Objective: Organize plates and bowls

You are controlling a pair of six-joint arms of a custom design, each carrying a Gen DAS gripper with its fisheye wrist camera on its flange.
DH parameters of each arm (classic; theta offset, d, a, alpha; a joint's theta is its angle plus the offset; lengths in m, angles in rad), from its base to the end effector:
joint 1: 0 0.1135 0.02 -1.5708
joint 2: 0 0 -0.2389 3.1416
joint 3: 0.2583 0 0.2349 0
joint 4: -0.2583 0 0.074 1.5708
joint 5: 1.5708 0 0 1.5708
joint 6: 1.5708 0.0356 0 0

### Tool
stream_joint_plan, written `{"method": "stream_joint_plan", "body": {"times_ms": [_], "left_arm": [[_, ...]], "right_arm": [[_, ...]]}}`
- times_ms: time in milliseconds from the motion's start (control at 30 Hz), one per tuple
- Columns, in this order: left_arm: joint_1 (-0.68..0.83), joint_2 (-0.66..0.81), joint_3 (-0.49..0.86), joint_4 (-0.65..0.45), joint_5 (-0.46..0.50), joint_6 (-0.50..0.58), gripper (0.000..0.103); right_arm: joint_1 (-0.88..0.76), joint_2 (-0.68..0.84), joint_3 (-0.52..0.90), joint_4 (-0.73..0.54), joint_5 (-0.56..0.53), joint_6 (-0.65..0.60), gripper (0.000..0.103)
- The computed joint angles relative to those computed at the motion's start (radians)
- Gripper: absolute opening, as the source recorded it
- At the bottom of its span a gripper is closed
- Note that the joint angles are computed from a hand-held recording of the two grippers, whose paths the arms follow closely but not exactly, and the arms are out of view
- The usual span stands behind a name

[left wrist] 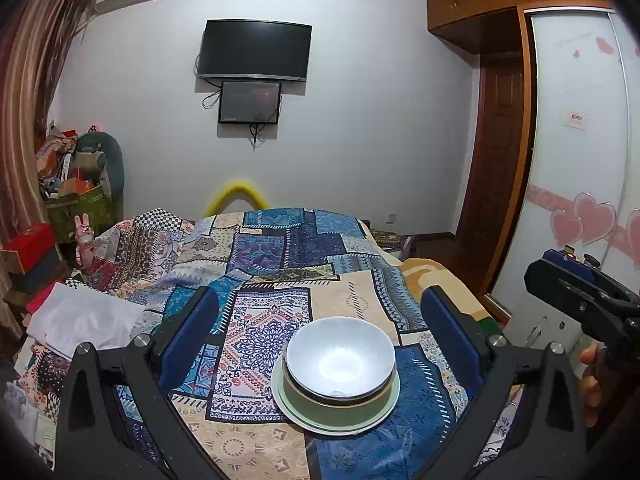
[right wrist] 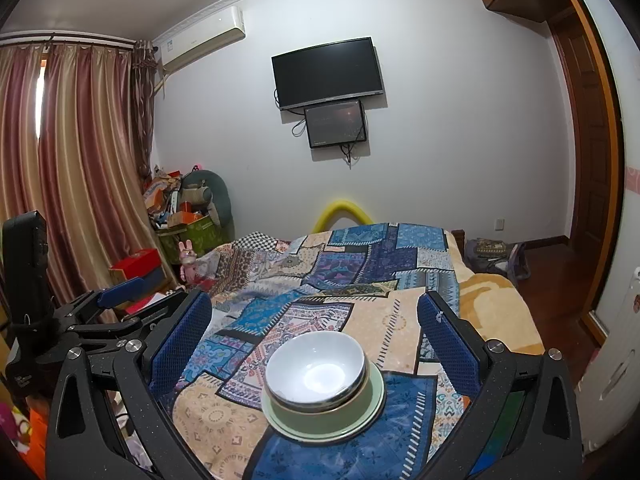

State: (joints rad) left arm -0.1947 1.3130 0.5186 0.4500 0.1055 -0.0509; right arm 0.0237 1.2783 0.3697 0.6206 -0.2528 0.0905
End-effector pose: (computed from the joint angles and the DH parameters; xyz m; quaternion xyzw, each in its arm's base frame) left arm 0.2583 -0.0548 0.1876 0.0889 0.8124 -0.1132 0.5651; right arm 0.2418 0.0146 0.1692 -0.0488 0.7969 0.1347 0.5868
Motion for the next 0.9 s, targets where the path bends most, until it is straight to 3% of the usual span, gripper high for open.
{"method": "stream_joint_plan", "body": {"times_ms": [900], "left_arm": [[-0.006,-0.021,-0.004,-0.016,0.028,0.022,0.103]], "right_arm": [[0.003,0.005,0.011,-0.009,-0.005,0.003,0.103]]}}
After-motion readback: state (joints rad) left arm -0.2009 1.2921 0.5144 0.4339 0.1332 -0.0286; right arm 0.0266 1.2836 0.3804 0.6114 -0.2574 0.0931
